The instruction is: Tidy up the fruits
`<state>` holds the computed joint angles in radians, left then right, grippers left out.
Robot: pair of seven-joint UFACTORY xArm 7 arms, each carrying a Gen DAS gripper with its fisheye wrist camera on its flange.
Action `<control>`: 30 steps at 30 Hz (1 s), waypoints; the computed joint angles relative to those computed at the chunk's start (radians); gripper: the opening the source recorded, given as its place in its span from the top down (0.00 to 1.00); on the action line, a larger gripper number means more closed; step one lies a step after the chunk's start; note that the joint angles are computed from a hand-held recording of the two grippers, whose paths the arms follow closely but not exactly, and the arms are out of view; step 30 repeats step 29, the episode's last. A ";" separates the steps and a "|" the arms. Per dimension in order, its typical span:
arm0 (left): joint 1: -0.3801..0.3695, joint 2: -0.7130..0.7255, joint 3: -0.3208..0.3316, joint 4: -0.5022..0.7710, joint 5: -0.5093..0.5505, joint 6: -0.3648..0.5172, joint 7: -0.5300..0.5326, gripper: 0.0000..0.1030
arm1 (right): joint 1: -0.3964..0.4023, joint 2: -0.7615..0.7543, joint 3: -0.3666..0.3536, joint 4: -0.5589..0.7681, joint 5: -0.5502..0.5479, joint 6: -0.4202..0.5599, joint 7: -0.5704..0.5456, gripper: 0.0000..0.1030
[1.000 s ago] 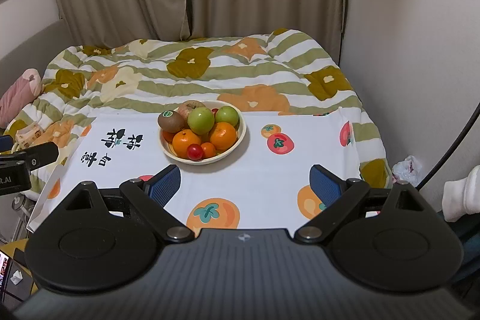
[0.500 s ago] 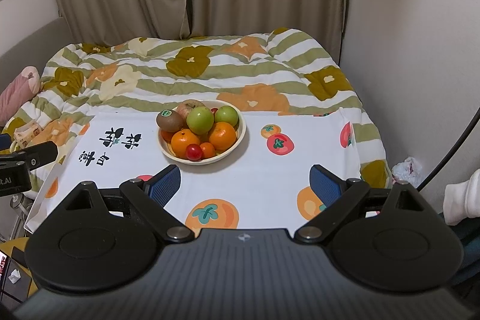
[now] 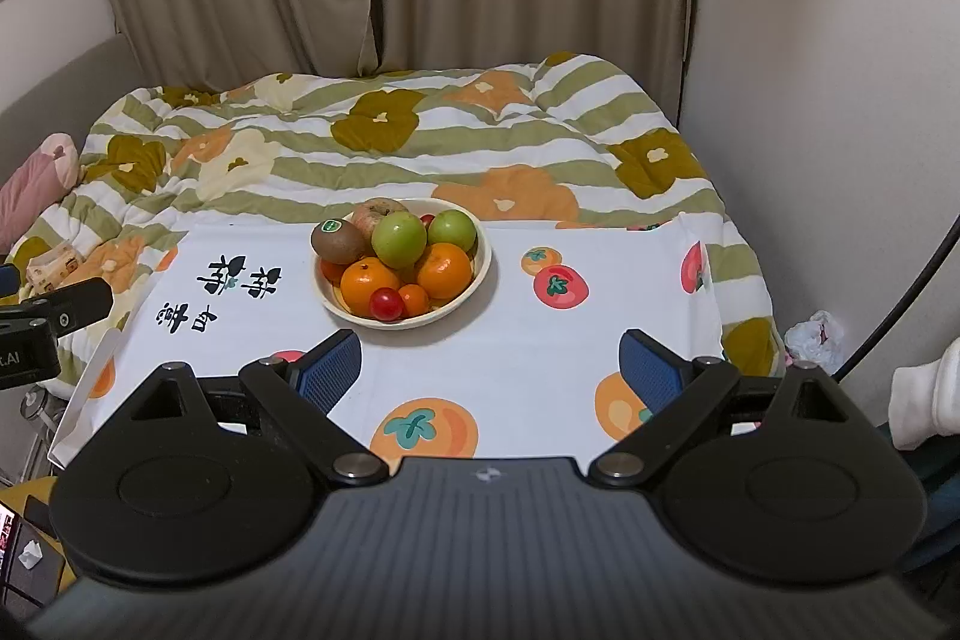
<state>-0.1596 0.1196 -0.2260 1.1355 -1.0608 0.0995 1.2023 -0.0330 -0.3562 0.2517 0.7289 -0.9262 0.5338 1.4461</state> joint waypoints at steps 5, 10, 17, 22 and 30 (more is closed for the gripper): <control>0.002 0.001 -0.001 0.003 0.007 -0.001 -0.016 0.00 | -0.006 0.009 -0.009 -0.002 -0.006 -0.017 0.000 0.00; 0.000 0.006 -0.011 0.006 -0.017 -0.032 0.017 0.00 | -0.004 0.023 -0.015 0.006 -0.002 -0.019 -0.007 0.00; 0.001 0.017 -0.031 0.007 0.002 -0.079 0.021 0.00 | -0.001 0.044 -0.027 0.016 -0.003 -0.040 -0.015 0.00; -0.004 0.039 -0.019 0.007 0.174 -0.072 -0.153 0.00 | -0.005 0.065 -0.047 0.027 0.007 -0.063 -0.043 0.00; -0.045 0.082 0.027 0.019 0.417 -0.077 -0.414 0.00 | -0.013 0.112 -0.087 0.043 0.043 -0.102 -0.116 0.00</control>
